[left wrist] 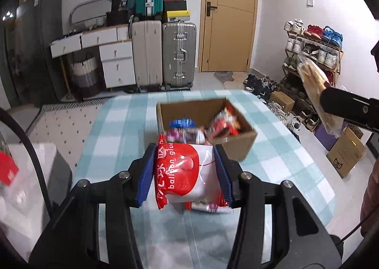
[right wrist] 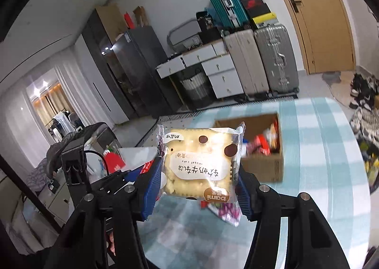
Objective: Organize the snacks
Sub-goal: 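Carry the balloon-gum bag and bun pack over the box and open both tools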
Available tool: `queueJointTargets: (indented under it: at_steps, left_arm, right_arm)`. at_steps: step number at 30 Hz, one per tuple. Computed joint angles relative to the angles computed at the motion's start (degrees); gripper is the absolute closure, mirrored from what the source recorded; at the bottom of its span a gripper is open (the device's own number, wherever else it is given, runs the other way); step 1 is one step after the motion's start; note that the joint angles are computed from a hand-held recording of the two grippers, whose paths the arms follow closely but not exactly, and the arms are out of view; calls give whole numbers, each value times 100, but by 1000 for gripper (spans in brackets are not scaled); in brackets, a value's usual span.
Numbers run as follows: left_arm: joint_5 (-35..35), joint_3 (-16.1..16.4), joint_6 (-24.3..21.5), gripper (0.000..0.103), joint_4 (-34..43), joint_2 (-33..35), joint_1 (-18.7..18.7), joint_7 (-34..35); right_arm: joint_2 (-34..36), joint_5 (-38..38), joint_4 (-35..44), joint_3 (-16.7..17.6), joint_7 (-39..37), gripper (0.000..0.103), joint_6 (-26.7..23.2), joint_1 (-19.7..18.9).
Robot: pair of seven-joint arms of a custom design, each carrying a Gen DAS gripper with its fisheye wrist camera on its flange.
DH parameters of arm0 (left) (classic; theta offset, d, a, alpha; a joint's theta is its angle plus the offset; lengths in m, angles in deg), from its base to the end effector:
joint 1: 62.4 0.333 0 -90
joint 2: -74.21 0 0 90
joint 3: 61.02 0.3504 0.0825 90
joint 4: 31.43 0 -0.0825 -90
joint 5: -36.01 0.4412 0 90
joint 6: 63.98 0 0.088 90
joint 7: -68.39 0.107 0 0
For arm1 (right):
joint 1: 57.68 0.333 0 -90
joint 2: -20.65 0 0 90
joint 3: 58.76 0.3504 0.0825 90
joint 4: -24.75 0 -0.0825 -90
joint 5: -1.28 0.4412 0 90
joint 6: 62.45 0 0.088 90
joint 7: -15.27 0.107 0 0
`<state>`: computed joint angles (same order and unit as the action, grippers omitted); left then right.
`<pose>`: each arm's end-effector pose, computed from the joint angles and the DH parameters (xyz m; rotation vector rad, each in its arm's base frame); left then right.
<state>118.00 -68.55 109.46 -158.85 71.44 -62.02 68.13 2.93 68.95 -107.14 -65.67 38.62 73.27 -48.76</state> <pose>0.5632 -0.1463 0.4457 -1.7129 1.5879 -0.8707 0.5322 0.0255 0.5251 -1.7845 1.1262 -0.0975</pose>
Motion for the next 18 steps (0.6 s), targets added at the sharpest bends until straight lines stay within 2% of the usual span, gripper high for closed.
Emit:
queueJointTargets:
  at_steps: [4, 10, 12, 14, 16, 18]
  left_arm:
    - [-1961, 48, 16, 58, 362, 168, -69, 2043]
    - [-3664, 18, -497, 58, 1230, 677, -200, 3908]
    - [-4151, 43, -570, 58, 1533, 942, -225, 4269]
    - [-5089, -76, -660, 57, 1834, 1268, -140, 5088]
    - [-5588, -121, -750, 58, 2125, 1583, -121, 5579]
    - [-5596, 36, -861, 57, 2410, 1878, -268, 5681]
  right_arm:
    - [232, -25, 464, 104, 46, 46, 166, 61]
    - [1071, -99, 1494, 223, 782, 46, -3, 25]
    - [1380, -325, 1825, 339, 1117, 46, 151, -27]
    - [1767, -697, 2205, 454, 1469, 46, 265, -70]
    - [2098, -1012, 2483, 556, 1709, 46, 395, -116]
    - [2455, -1439, 2785, 645, 1999, 46, 434, -153]
